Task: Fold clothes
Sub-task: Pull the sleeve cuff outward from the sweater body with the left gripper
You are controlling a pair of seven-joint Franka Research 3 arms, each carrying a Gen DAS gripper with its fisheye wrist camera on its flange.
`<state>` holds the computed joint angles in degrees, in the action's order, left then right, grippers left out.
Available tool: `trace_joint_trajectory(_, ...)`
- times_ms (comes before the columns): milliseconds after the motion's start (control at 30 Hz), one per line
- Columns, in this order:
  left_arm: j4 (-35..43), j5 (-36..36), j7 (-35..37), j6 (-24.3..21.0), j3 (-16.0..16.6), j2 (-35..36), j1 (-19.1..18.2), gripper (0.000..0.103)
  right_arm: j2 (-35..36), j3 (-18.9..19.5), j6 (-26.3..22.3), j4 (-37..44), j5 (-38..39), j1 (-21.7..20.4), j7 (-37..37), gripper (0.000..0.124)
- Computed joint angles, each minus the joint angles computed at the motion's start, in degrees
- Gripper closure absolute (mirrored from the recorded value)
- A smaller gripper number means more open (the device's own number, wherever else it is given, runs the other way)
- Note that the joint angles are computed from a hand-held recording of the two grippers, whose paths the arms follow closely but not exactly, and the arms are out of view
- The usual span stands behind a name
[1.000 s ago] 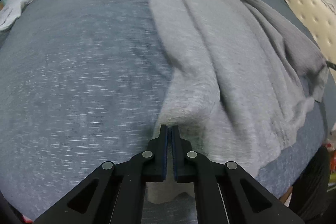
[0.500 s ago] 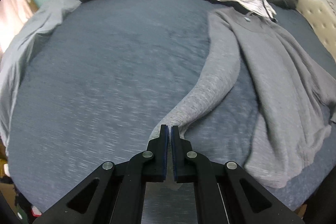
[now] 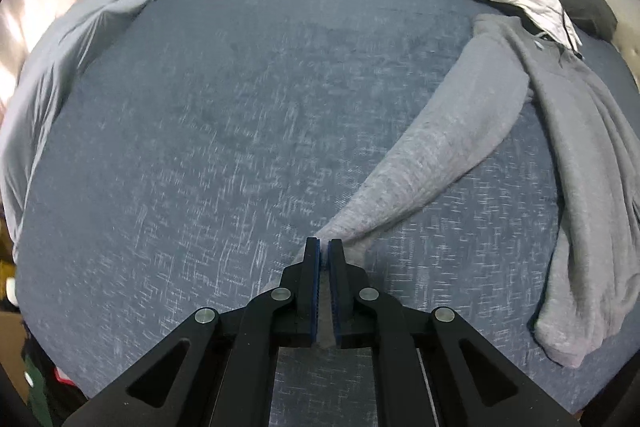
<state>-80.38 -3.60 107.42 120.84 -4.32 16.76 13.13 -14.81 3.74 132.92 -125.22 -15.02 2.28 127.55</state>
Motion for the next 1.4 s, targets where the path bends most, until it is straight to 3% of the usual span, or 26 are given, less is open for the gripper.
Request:
trace_joint_trajectory(167, 0.3, -3.2, -0.5, -0.7, 0.3, 0.0, 1.9, 0.095, 0.0, -0.2, -0.2, -0.1, 0.7, -0.2, 1.7, 0.120)
trace_joint_trajectory(233, 0.4, -5.2, 0.5, -1.1, 0.3, 0.1, 3.0, 0.081, -0.3, -0.3, 0.4, -0.5, 1.2, -0.4, 3.0, 0.120)
trace_joint_trajectory(300, 0.5, -6.1, 1.1, -1.6, 0.3, 0.3, 3.6, 0.074, -0.4, -0.1, 0.8, -0.5, 1.4, -0.4, 3.5, 0.120)
trace_joint_trajectory(533, -1.4, -6.6, 1.3, -2.4, 0.5, 0.7, 4.0, 0.067, -0.7, 1.2, 1.1, 0.2, -0.4, 0.3, 5.0, 0.120)
trace_joint_trajectory(767, -1.9, -7.7, 1.3, -2.1, 0.4, 1.9, 4.9, 0.066, -1.2, 1.8, 2.3, 0.4, -1.4, 0.7, 5.8, 0.120)
trace_joint_trajectory(867, -2.7, -7.9, 2.8, -1.5, 0.2, 2.0, 5.1, 0.067, -1.0, 2.0, 2.3, 0.5, -1.7, 0.9, 6.1, 0.120)
trace_joint_trajectory(900, -3.2, -7.8, 3.4, -1.2, 0.1, 1.7, 5.1, 0.074, -1.0, 2.0, 2.3, 0.5, -1.6, 1.0, 6.3, 0.120)
trace_joint_trajectory(933, -3.8, -7.7, 4.2, -0.8, 0.0, 1.5, 5.0, 0.089, -0.9, 2.0, 2.3, 0.5, -1.7, 1.0, 6.4, 0.120)
trace_joint_trajectory(1000, -5.2, -7.3, 5.5, 0.3, -0.1, 0.7, 4.8, 0.099, -1.0, 2.0, 2.3, 0.3, -1.7, 1.1, 6.8, 0.120)
trace_joint_trajectory(1167, -7.6, -5.9, 7.0, 4.3, 0.4, -1.2, 3.8, 0.100, -1.0, 2.0, 2.5, 0.1, -1.8, 1.3, 7.1, 0.120)
trace_joint_trajectory(1400, -2.6, -2.5, 6.6, 6.0, 1.2, 0.1, 3.4, 0.100, -1.2, 2.2, 2.7, -0.1, -1.8, 1.5, 7.5, 0.120)
